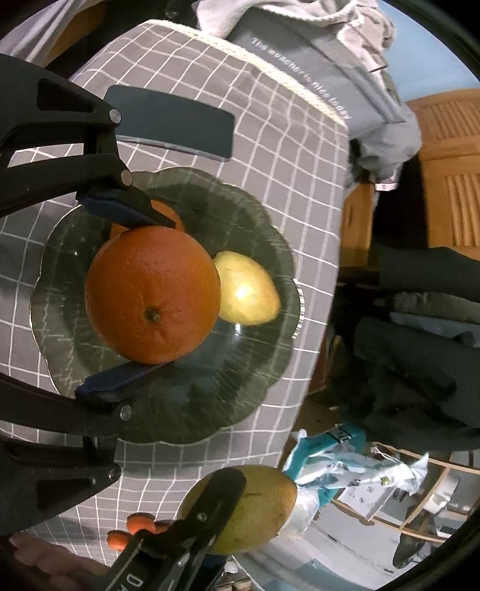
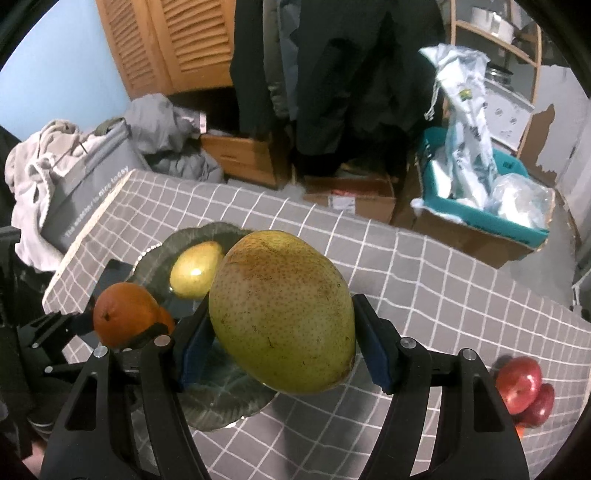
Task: Organize fruits
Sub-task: 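Carry the orange and mango in both tools over the green bowl, then lower the orange into the bowl and open the left tool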
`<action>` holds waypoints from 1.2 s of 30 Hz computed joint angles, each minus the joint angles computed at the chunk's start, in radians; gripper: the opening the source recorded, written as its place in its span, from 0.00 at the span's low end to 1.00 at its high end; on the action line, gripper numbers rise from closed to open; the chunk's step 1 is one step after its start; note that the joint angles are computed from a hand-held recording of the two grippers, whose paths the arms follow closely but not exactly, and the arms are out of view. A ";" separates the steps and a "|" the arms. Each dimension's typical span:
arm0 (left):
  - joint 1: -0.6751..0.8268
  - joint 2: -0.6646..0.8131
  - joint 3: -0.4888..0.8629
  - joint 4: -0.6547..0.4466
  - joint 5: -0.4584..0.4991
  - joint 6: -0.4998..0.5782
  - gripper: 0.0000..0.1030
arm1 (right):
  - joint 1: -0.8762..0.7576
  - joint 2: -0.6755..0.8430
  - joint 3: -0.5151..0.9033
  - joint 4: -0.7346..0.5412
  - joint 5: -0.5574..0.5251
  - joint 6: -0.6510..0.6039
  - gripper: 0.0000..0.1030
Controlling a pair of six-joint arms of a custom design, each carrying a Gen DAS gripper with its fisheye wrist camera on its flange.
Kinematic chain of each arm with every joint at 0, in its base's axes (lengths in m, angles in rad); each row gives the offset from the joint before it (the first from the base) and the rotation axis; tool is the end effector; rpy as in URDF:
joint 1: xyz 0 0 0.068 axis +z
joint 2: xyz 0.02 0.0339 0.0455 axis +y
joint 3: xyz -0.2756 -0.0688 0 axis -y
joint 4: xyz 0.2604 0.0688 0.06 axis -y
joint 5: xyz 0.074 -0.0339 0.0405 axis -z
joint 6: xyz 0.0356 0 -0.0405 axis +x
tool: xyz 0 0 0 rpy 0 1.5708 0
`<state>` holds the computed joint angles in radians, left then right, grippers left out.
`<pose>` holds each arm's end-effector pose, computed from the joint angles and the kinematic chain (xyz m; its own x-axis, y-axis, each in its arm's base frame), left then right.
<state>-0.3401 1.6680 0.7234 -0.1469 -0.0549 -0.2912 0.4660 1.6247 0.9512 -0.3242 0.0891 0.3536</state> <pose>0.2820 -0.0977 0.1148 -0.8901 0.0109 -0.4557 0.0560 0.9947 -0.0858 0.3009 0.1478 0.1812 -0.8442 -0.0385 -0.5346 -0.1195 0.9858 0.1176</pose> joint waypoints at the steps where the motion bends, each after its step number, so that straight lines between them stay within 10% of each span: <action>1: 0.002 0.009 0.003 -0.001 0.005 0.002 0.66 | -0.001 0.012 0.001 0.004 -0.006 0.001 0.69; 36: 0.010 0.029 0.012 -0.027 -0.040 0.007 0.81 | -0.013 0.117 0.036 0.022 -0.070 0.003 0.69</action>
<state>-0.3301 1.6970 0.7355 -0.1734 -0.0953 -0.2838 0.4531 1.7417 0.9868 -0.3023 0.0195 0.3564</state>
